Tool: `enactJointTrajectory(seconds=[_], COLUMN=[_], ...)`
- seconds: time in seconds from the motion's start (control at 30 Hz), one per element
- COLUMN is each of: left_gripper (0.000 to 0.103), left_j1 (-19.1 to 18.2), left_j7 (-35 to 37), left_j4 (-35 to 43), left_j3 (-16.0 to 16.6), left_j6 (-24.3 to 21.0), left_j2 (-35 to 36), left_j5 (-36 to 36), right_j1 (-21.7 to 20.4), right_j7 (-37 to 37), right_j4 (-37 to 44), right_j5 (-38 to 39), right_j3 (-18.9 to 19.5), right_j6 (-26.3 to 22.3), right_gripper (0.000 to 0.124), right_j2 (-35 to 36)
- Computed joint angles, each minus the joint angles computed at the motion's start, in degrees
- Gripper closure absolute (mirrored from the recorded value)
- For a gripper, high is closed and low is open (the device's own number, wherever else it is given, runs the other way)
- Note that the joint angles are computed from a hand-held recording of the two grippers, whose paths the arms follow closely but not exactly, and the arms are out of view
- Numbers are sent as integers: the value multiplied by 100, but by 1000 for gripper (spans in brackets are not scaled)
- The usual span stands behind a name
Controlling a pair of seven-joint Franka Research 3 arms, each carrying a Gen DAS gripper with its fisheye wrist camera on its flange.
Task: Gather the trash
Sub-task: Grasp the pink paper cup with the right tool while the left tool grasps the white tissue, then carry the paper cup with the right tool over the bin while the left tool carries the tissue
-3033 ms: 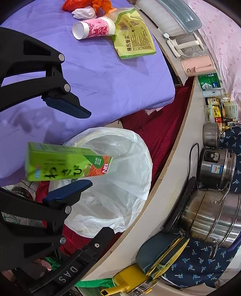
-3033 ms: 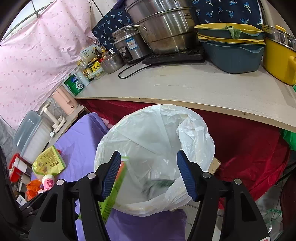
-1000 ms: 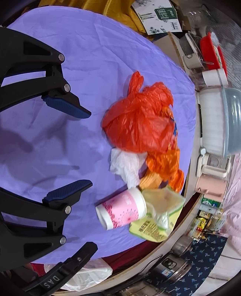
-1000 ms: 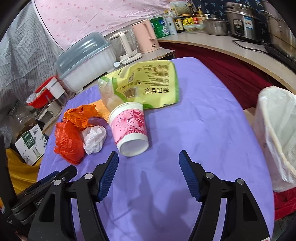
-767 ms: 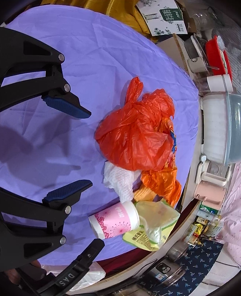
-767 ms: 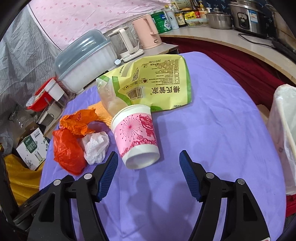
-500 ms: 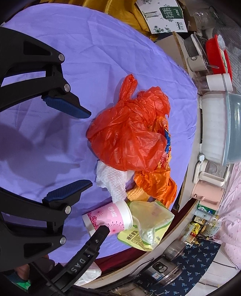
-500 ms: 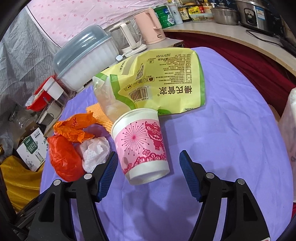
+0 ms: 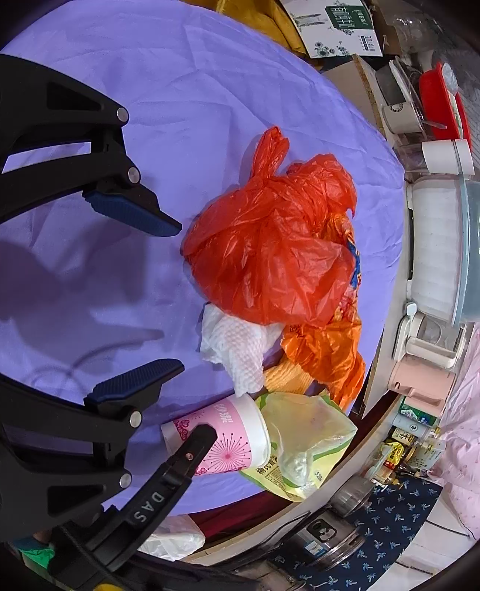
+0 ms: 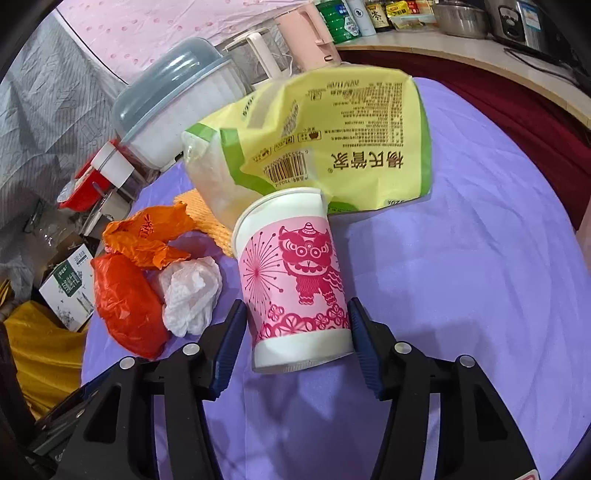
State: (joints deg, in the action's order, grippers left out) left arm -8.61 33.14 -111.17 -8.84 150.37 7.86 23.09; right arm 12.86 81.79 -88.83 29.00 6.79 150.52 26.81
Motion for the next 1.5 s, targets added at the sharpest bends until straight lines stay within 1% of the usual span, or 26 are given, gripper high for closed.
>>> enactJointTrajectory(seconds=[0.03,0.17,0.3,0.37,0.5,0.57,0.6,0.63,0.67,0.73,0.8,0.87,0.9,0.97,1.03,1.27,1.5], left_gripper=[38,38,38,38,38,39,41,49,58,64,74,90,93,96,98,98,98], left_j1=[-11,-72,-174,-224,-362,-421,-407,-362,-332,-307,-319,-323,-310,-317,-348,-468,-706], left_j7=[12,123,206,262,248,218,278,391,473,560,609,661,697,710,693,648,494], left_j4=[17,141,435,641,1097,1339,1451,1547,1605,1648,1655,1657,1645,1587,1507,1299,1301], left_j3=[-11,-53,-51,-40,94,168,169,141,121,121,135,135,122,125,123,38,-48], left_j6=[12,68,111,62,-6,-151,-204,-249,-277,-308,-320,-335,-325,-275,-222,-153,-213], left_j2=[12,108,342,492,831,1005,1102,1193,1253,1320,1338,1342,1332,1283,1202,921,734], left_j5=[-2,1,123,165,489,644,619,506,408,288,257,219,171,149,170,237,473], right_j1=[-42,-146,-219,-284,-354,-367,-381,-374,-381,-367,-356,-368,-374,-389,-403,-484,-534], right_j7=[-81,-247,-330,-420,-547,-574,-600,-594,-605,-588,-555,-552,-556,-592,-639,-979,-1405], right_j4=[-129,-521,-799,-910,-970,-967,-960,-941,-928,-915,-907,-922,-931,-974,-1019,-1353,-1791], right_j5=[66,280,442,572,782,844,882,887,899,871,857,876,888,931,977,1340,1862], right_j3=[29,34,-9,-7,-4,-12,-9,-16,-19,-42,-49,-46,-42,-25,-12,15,-79], right_j6=[60,276,437,483,514,514,501,493,470,463,467,471,474,494,508,630,750], right_gripper=[76,76,76,76,76,76,76,76,76,76,76,76,76,76,76,76,76], right_j2=[-99,-419,-649,-738,-791,-788,-781,-764,-749,-719,-697,-691,-695,-726,-768,-1125,-1618])
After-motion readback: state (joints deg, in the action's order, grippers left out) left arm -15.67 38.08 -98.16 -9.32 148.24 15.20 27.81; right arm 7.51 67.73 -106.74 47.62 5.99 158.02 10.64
